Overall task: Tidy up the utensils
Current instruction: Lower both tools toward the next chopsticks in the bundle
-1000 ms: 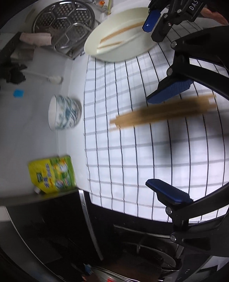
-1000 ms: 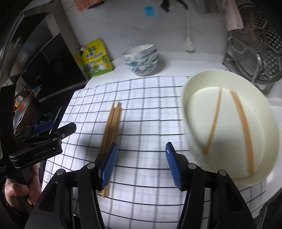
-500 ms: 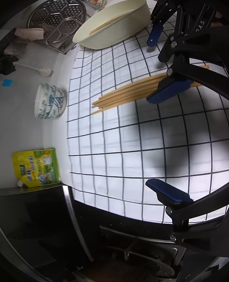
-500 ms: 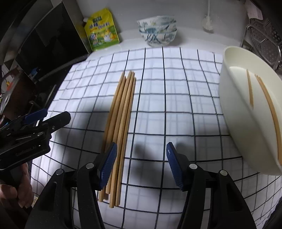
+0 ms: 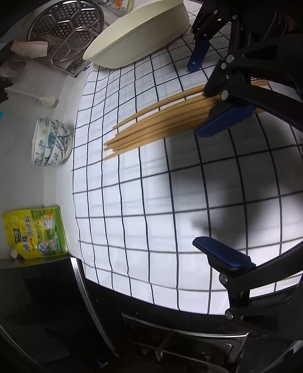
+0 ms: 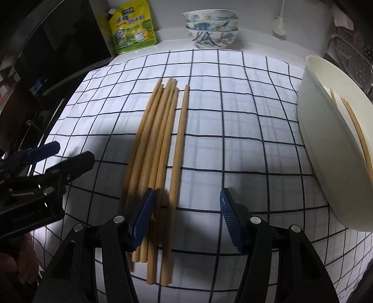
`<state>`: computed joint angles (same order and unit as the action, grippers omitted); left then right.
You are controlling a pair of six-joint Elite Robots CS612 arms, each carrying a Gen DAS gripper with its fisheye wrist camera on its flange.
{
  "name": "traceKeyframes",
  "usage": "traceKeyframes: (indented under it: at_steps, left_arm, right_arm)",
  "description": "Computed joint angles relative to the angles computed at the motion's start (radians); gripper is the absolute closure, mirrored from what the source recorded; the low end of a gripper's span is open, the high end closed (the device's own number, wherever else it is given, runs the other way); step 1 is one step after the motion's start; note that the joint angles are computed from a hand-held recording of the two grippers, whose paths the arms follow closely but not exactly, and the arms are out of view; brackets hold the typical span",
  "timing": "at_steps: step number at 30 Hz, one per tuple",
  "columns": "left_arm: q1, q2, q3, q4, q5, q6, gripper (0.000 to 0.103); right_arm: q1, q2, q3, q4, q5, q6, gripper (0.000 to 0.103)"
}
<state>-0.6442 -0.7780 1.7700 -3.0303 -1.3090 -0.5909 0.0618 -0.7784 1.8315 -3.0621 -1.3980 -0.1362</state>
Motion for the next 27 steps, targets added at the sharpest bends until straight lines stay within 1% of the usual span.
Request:
traceKeyframes:
  at_steps: [4, 12, 18, 24, 27]
  left_arm:
    - [-0.004, 0.011, -0.014, 0.001, -0.013, 0.017, 0.018]
    - [-0.009, 0.023, -0.031, 0.002, -0.027, 0.03, 0.018]
    - [-0.013, 0.034, -0.047, 0.015, -0.024, 0.036, 0.017]
    - [-0.016, 0.045, -0.062, 0.041, -0.019, 0.032, 0.018]
    - [-0.018, 0.046, -0.06, 0.04, -0.012, 0.024, 0.016]
  right_arm:
    - [-0.01, -0.005, 0.011, -0.023, 0.01, 0.013, 0.047]
    - [-0.013, -0.001, 0.006, -0.015, -0.031, 0.021, 0.047]
    - [-0.022, 0.0, 0.01, -0.026, -0.051, 0.033, 0.047]
    - [-0.034, -0.004, 0.017, -0.027, -0.049, 0.043, 0.047]
    - [-0.036, -0.005, 0.02, -0.029, -0.047, 0.044, 0.047]
